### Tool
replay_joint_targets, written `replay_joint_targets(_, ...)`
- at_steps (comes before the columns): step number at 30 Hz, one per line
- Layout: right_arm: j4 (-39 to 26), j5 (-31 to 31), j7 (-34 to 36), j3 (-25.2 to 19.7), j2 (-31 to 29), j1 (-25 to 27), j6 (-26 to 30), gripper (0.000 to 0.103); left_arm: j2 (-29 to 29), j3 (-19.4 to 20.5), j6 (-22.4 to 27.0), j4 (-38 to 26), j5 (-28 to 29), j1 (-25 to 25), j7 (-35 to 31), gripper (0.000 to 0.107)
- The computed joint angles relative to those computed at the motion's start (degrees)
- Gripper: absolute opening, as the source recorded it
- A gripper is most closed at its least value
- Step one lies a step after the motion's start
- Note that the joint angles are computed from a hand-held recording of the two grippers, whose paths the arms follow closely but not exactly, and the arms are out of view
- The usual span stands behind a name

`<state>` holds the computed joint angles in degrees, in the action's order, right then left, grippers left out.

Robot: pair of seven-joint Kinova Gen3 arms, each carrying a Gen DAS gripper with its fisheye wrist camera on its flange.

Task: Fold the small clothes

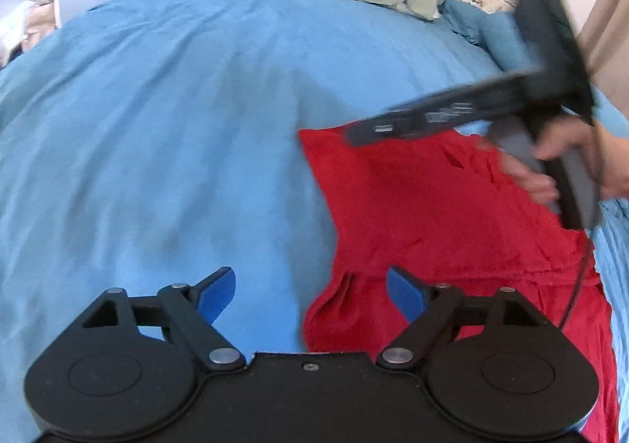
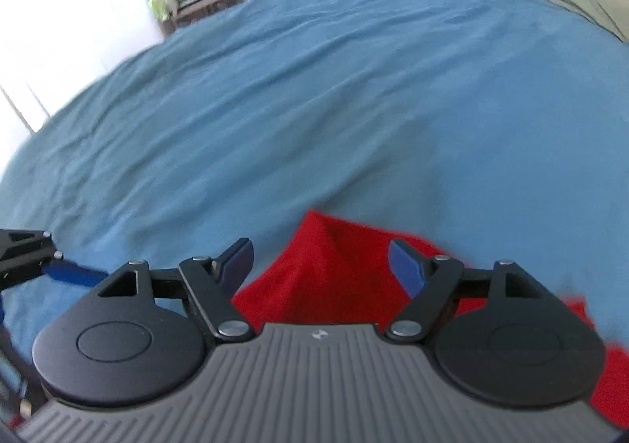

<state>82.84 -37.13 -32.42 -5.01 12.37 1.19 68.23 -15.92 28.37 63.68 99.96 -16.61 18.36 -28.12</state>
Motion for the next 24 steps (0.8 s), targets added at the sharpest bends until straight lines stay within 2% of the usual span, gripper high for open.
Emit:
replay_joint_targets(2, 2.27, -3.81, 0.91, 1.45, -2.88, 3.49, 2.12, 0.092, -1.23, -0.19, 3.36, -1.76, 1.2, 0.33, 0.82, 0.088)
replay_joint_targets(4, 4.71, -6.73, 1.41, 4.17, -6.68, 6.07, 4.03, 0.092, -1.87, -1.11, 7.42, -4.18, 0.4, 3.19, 4.29, 0.088)
replay_joint_targets(6, 7.16, -8.91, 1.79, 7.41, -11.55, 9.11, 6.14, 0.093, -3.15, 0.83, 12.02, -7.35, -0.7, 3.19, 7.57, 0.088)
replay_joint_targets(11, 10.07, -9.12, 0.69, 16.68, -24.64, 15.45, 12.89, 0.095, -6.31, 13.33, 23.67, -18.5, -0.98, -9.02, 8.7, 0.089)
replay_joint_targets(14, 8.09, -6.39, -2.8, 24.64, -31.08, 14.93, 19.53, 0.096, -8.57, 20.33, 30.66, -26.07, 0.6, -16.98, 7.34, 0.092)
replay_joint_targets(17, 3.97, -1.5, -7.98, 31.46, -36.52, 11.81, 26.15, 0.097, -10.21, 25.69, 37.65, -33.98, 3.52, -23.7, 4.92, 0.093)
replay_joint_targets(19, 1.13, 1.21, -8.37, 33.38, -38.9, 12.7, 30.81, 0.097, -11.61, 29.11, 42.32, -39.11, 7.0, -29.01, 2.71, 0.095)
replay_joint_targets(22, -2.73, 6.15, -8.36, 37.84, -42.95, 10.82, 37.73, 0.097, -11.92, 35.46, 48.87, -44.68, 10.57, -33.49, 4.09, 0.095)
replay_joint_targets(24, -4.26, 9.52, -7.29, 40.47, -45.19, 10.03, 41.89, 0.097, -13.44, 36.57, 50.66, -46.0, 14.47, -35.22, 5.19, 0.096)
